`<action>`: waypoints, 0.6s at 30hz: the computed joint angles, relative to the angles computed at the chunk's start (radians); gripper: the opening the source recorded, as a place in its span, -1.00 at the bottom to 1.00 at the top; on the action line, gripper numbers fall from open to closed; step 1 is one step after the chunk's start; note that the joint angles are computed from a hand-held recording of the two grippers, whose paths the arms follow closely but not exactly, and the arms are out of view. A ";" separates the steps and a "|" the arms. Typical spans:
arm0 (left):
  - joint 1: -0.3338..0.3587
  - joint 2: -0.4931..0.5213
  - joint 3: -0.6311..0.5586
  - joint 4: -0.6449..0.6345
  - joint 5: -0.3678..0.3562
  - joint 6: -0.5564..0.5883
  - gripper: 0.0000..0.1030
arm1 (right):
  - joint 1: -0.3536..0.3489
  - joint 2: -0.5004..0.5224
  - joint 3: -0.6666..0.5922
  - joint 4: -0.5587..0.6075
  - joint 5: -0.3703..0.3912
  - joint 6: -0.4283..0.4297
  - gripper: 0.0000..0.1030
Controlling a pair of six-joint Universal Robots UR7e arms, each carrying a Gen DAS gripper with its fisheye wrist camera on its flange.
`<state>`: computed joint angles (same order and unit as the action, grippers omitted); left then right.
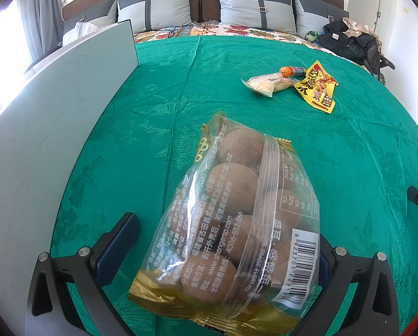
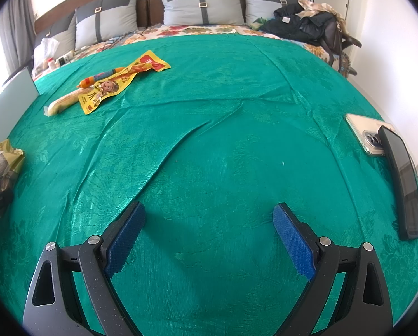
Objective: Organize snacks
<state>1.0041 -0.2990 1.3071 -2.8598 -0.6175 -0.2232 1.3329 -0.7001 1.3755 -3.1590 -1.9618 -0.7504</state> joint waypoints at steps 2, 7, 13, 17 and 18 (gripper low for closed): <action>0.000 0.000 0.000 0.000 0.000 0.000 1.00 | 0.000 0.000 0.000 0.000 0.000 0.000 0.85; 0.000 0.000 0.000 0.000 0.000 0.000 1.00 | -0.003 -0.006 0.008 -0.002 0.001 0.004 0.85; 0.000 0.000 0.001 -0.002 0.000 0.000 1.00 | 0.032 -0.005 -0.080 0.231 -0.066 0.205 0.84; 0.000 -0.001 0.001 -0.002 -0.001 0.001 1.00 | 0.059 0.057 -0.229 0.376 0.050 0.319 0.81; 0.000 0.000 0.001 -0.002 -0.001 0.001 1.00 | 0.068 0.092 -0.297 0.424 0.075 0.340 0.80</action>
<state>1.0041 -0.2994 1.3082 -2.8621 -0.6184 -0.2223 1.4010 -0.6077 1.0785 -2.7348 -1.8872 -0.4108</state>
